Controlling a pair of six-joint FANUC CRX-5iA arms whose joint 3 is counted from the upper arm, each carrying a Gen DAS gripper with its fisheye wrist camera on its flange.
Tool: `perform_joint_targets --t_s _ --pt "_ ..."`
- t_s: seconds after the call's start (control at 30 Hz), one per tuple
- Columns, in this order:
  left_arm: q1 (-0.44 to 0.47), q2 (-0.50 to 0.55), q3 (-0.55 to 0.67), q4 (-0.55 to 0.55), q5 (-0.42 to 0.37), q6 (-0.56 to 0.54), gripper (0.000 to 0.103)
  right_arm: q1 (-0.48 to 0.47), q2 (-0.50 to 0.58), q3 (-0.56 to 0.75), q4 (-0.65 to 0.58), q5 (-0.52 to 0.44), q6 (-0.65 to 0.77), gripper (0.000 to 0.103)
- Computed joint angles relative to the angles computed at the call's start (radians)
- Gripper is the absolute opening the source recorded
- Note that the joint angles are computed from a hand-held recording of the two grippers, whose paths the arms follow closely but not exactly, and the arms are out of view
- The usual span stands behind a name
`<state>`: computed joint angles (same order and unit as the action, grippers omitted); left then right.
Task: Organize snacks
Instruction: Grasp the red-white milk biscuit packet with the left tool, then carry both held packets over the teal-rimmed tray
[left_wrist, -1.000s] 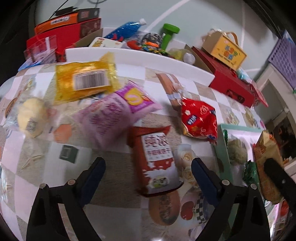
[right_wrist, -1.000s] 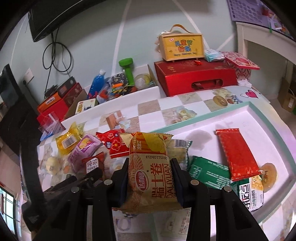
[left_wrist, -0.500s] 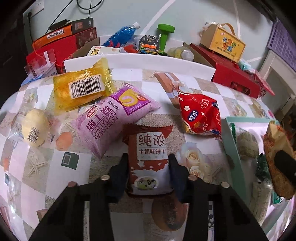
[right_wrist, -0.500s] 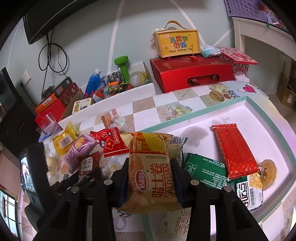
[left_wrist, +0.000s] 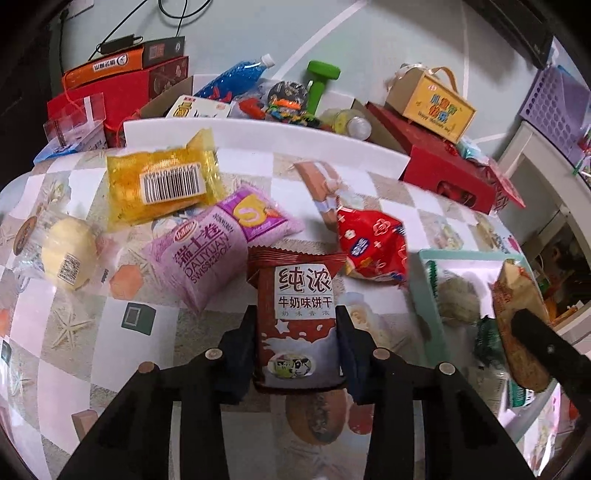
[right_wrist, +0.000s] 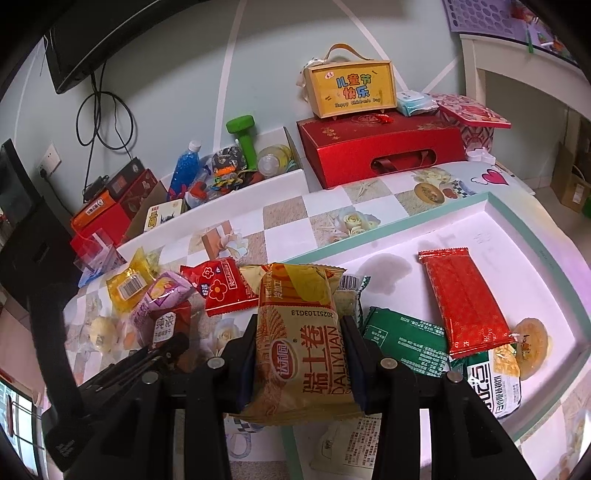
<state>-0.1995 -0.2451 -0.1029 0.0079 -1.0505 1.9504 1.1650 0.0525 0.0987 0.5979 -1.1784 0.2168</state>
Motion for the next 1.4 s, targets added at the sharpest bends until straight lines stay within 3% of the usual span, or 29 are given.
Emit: perform_joint_targets --t_s 0.43,0.87,1.4 --pt "-0.019 -0.039 0.033 -0.008 0.015 -0.008 0.041 -0.007 -0.033 -0.033 0.010 0.017 -0.032 0.044" --pt "-0.074 -0.032 0.053 0.031 0.056 -0.054 0.041 -0.029 -0.117 -0.123 0.078 -0.022 -0.156 0.044" --pt "-0.197 0.123 0.159 0.120 0.089 -0.175 0.041 -0.071 -0.191 -0.224 0.160 -0.140 -0.292 0.044"
